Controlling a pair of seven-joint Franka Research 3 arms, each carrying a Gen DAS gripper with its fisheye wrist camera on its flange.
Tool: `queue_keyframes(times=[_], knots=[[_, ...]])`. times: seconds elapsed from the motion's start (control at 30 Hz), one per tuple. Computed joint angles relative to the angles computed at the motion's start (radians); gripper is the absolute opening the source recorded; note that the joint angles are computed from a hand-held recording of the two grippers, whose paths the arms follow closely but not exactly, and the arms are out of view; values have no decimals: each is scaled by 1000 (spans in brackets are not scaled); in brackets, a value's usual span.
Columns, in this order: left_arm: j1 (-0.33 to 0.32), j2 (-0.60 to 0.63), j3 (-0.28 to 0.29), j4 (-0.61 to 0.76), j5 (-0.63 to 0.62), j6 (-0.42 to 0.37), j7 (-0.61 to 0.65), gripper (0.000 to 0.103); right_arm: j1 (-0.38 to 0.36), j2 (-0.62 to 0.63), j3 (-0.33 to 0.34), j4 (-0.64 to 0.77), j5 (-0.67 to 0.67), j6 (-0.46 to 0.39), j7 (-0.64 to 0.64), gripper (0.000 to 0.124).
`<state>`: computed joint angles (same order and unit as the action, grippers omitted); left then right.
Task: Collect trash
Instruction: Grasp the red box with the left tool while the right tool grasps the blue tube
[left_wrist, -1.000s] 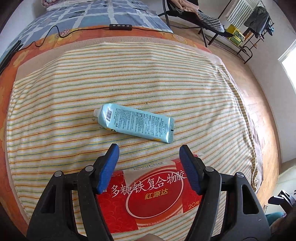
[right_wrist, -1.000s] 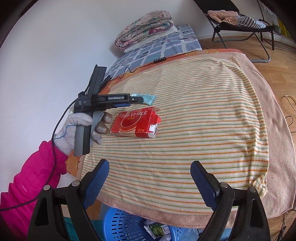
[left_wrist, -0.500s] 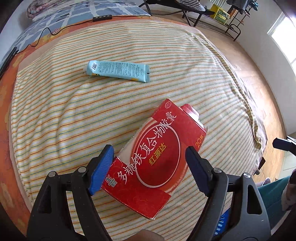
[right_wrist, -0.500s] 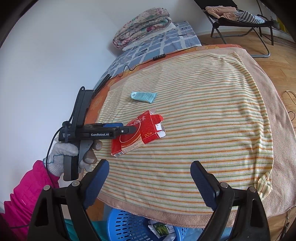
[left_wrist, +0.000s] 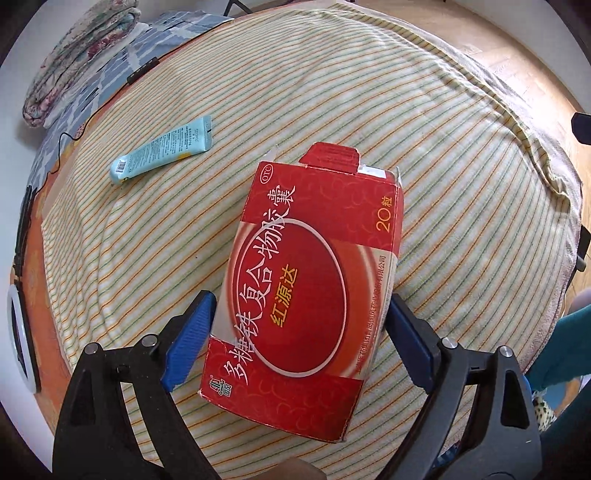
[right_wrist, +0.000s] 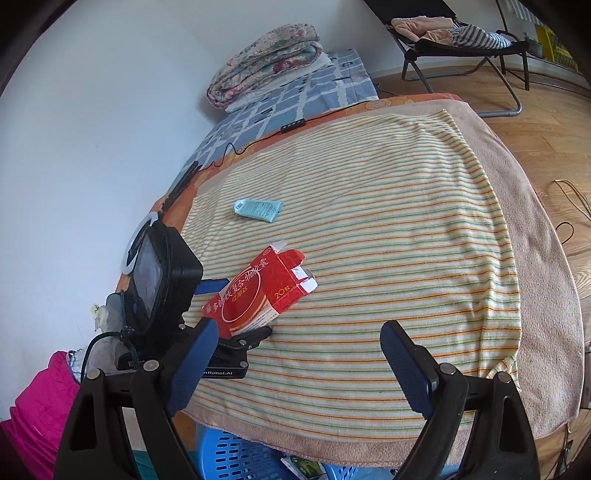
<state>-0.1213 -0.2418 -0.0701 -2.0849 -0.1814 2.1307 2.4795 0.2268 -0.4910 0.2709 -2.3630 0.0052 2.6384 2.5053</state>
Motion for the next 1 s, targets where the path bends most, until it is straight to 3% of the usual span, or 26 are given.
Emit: queue_keyframes(times=[0.23, 0.4, 0.57, 0.7, 1.0], knots=[[42, 19, 30, 22, -29, -3, -30, 92, -6, 160, -68, 116, -30, 23, -182, 90], [101, 51, 63, 79, -36, -39, -47, 92, 10, 361, -102, 309, -70, 19, -309, 85], [152, 83, 75, 114, -41, -48, -55, 92, 78, 597, -152, 586, -129, -94, -424, 83], [174, 84, 74, 103, -44, -13, -40, 92, 132, 742, -186, 764, -132, -171, -507, 73], [193, 84, 73, 97, -94, -18, -34, 92, 251, 993, -291, 1090, -234, -349, -532, 64]])
